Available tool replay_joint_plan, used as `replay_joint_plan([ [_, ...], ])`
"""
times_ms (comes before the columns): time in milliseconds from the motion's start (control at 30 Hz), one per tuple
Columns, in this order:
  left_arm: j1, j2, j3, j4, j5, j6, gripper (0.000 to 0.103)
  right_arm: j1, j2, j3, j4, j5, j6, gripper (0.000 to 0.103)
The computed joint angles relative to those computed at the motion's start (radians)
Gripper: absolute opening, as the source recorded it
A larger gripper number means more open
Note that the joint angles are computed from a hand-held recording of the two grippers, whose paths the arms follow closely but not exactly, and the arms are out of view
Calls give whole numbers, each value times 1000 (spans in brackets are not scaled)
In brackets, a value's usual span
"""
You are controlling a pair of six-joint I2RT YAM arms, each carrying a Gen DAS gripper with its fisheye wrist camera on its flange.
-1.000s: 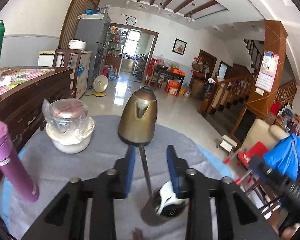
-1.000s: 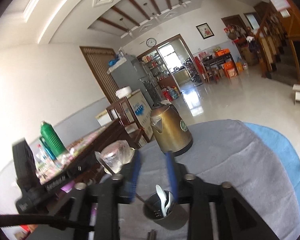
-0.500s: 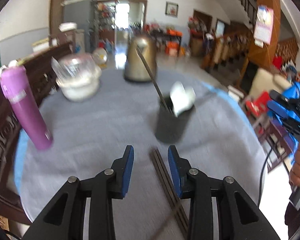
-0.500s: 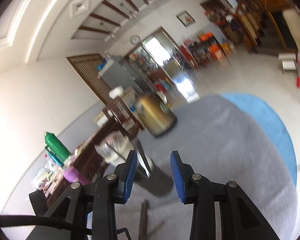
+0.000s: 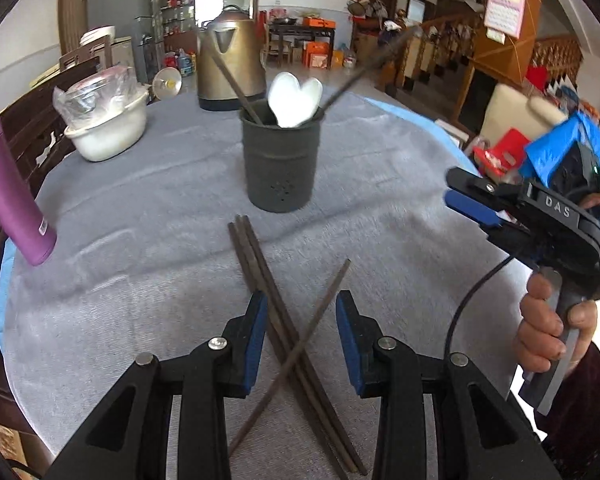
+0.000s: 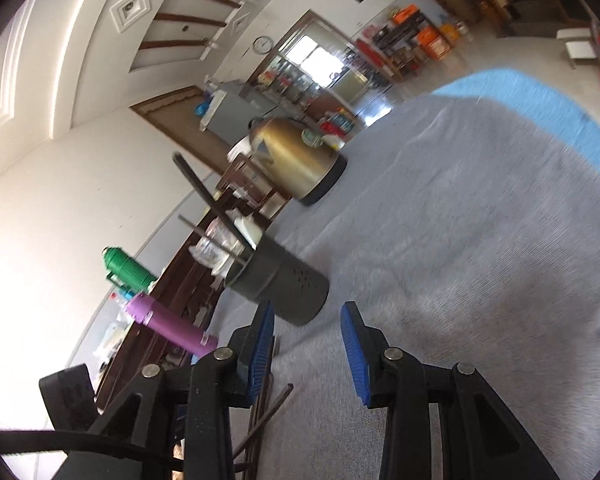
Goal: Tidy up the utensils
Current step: 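Open both grippers and move them back to the chopstick bundle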
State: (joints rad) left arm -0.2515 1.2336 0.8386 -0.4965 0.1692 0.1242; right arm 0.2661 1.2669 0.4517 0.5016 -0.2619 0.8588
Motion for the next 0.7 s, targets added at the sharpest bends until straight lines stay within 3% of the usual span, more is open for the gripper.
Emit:
replay_joint_plan([
  [167, -59, 62, 11, 18, -56, -2, 37, -7, 77, -23, 126, -68, -51, 39],
  [267, -83, 112, 29, 28, -84, -3, 37, -51, 122, -55, 246, -169, -5, 39],
  [500, -142, 224, 104, 13, -135, 27, 37, -151, 228, -121, 475, -265, 178, 39],
  [600, -147, 269, 138, -8, -135, 31, 37, -163, 244, -131, 491, -261, 217, 38],
  [700, -152, 293, 155, -22, -151, 47, 35, -152, 217, -122, 430, -237, 195, 38],
])
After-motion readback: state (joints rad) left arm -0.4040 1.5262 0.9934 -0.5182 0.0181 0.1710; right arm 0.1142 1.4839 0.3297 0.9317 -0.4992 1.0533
